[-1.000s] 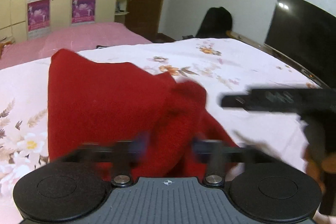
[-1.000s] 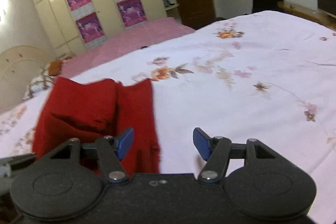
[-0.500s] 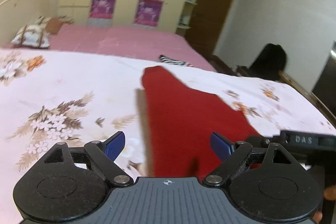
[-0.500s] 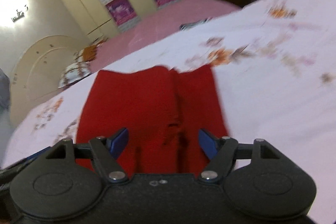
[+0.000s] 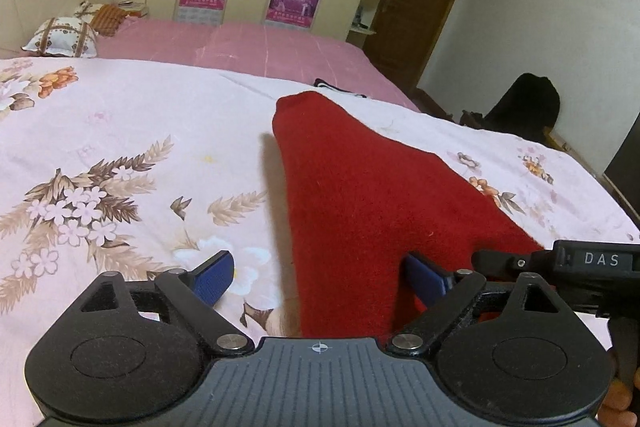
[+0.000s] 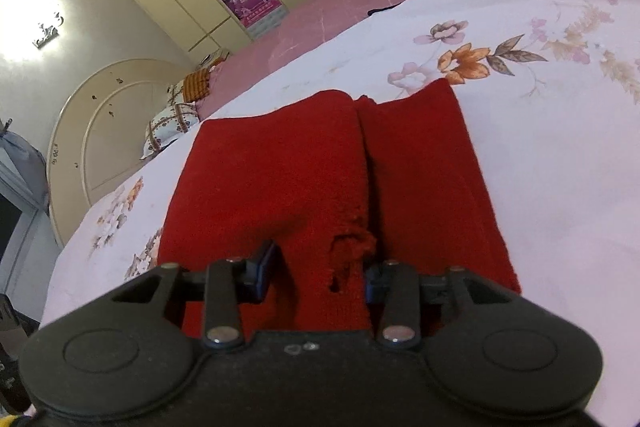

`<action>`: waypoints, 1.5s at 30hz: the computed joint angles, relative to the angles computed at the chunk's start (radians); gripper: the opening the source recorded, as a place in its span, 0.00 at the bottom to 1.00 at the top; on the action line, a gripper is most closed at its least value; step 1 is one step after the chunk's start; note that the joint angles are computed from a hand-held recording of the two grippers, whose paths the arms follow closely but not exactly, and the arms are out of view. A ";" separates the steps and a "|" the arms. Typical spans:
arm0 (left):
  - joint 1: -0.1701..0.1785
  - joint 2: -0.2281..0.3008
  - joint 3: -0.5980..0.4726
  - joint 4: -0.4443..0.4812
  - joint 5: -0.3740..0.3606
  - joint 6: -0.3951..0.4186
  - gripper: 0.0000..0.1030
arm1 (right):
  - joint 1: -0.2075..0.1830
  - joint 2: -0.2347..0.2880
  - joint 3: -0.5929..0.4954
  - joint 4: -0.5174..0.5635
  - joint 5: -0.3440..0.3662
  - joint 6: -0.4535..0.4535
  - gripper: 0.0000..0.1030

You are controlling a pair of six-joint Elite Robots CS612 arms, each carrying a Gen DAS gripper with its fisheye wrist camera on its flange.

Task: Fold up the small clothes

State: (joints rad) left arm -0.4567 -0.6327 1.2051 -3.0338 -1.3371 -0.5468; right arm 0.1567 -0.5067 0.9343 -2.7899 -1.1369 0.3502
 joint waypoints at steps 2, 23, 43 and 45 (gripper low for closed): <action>-0.001 -0.003 0.005 -0.013 0.010 0.004 0.89 | 0.004 -0.007 0.009 -0.029 -0.010 -0.021 0.20; -0.029 0.001 -0.022 0.078 -0.057 0.127 0.89 | 0.008 -0.104 0.188 -0.163 -0.270 -0.100 0.32; -0.054 -0.028 0.041 0.089 -0.019 0.101 0.89 | 0.056 -0.151 0.319 -0.203 -0.486 -0.311 0.33; -0.052 -0.030 0.041 0.093 -0.029 0.105 0.89 | 0.046 -0.153 0.311 -0.179 -0.459 -0.275 0.32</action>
State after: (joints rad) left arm -0.5086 -0.6622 1.2465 -2.9406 -1.3661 -0.4416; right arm 0.2032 -0.6594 1.2457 -2.9688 -1.5957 0.0753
